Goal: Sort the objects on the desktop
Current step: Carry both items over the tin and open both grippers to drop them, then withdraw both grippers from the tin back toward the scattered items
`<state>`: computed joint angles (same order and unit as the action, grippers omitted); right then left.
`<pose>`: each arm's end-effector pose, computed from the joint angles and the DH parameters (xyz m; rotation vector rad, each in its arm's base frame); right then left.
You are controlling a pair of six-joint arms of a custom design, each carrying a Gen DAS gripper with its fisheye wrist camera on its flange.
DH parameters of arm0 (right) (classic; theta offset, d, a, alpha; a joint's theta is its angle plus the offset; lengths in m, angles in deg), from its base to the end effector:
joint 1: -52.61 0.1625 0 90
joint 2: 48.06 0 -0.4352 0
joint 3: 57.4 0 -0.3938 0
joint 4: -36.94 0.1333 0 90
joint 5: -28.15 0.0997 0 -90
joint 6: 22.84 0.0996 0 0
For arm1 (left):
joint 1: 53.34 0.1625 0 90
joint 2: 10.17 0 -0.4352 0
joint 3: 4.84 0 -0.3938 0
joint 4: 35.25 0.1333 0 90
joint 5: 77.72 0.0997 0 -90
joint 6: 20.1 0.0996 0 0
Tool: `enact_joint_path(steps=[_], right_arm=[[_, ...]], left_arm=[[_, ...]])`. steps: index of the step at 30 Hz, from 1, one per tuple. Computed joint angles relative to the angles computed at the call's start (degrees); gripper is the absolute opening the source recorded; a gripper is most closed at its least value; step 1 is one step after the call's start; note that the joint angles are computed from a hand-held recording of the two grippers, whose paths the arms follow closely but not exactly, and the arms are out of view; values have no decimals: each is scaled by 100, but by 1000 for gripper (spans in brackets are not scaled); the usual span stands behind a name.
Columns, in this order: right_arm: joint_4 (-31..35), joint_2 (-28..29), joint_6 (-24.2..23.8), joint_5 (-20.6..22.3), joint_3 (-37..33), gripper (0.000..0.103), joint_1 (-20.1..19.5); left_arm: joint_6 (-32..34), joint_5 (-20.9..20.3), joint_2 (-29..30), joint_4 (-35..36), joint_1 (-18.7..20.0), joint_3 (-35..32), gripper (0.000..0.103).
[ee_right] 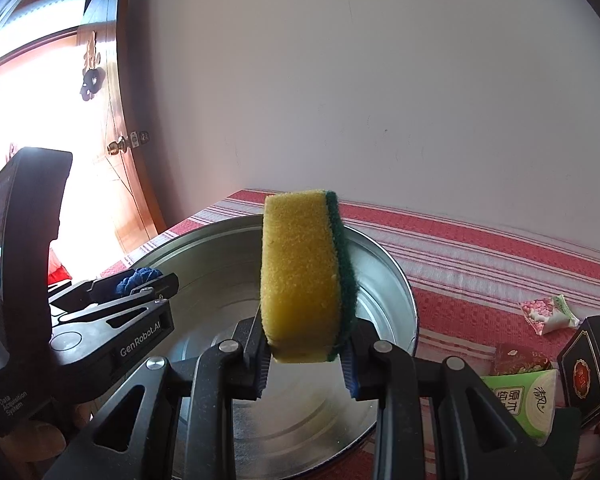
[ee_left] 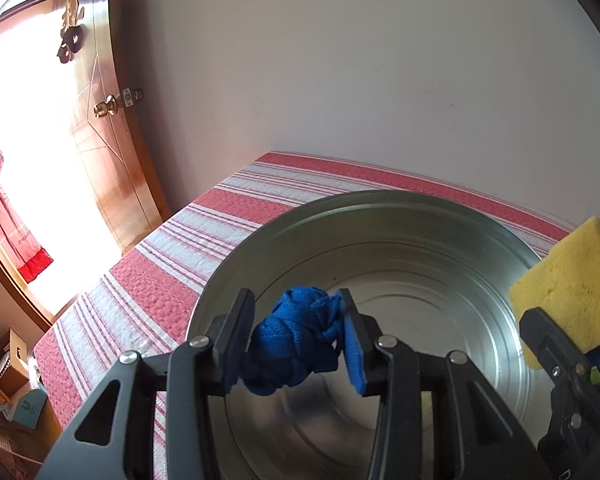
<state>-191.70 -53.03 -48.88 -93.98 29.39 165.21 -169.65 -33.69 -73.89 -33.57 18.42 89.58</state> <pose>0.3104 -0.5367 -0.1523 0.6188 -2.2366 1.2199 0.0267 -0.5736 0.2304 0.4099 2.0676 -1.0299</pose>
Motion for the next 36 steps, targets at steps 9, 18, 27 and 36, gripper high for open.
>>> enact_joint_path(steps=[9,18,27,36], right_arm=[[-89,120,-247,-119,-100,56,34],[-945,207,-497,-165,-9,70,106],[-1927,175,-388,-332,102,76,132],[-3111,186,-289,-206,271,91,109]], left_arm=[[448,-238,-276,-1054,-144,495,98],[788,-148,-498,-1714,-206,916,102],[-575,1606,-1088,-1027,343,1067,102],[-611,1121,-1635,-2470,479,1808,102]])
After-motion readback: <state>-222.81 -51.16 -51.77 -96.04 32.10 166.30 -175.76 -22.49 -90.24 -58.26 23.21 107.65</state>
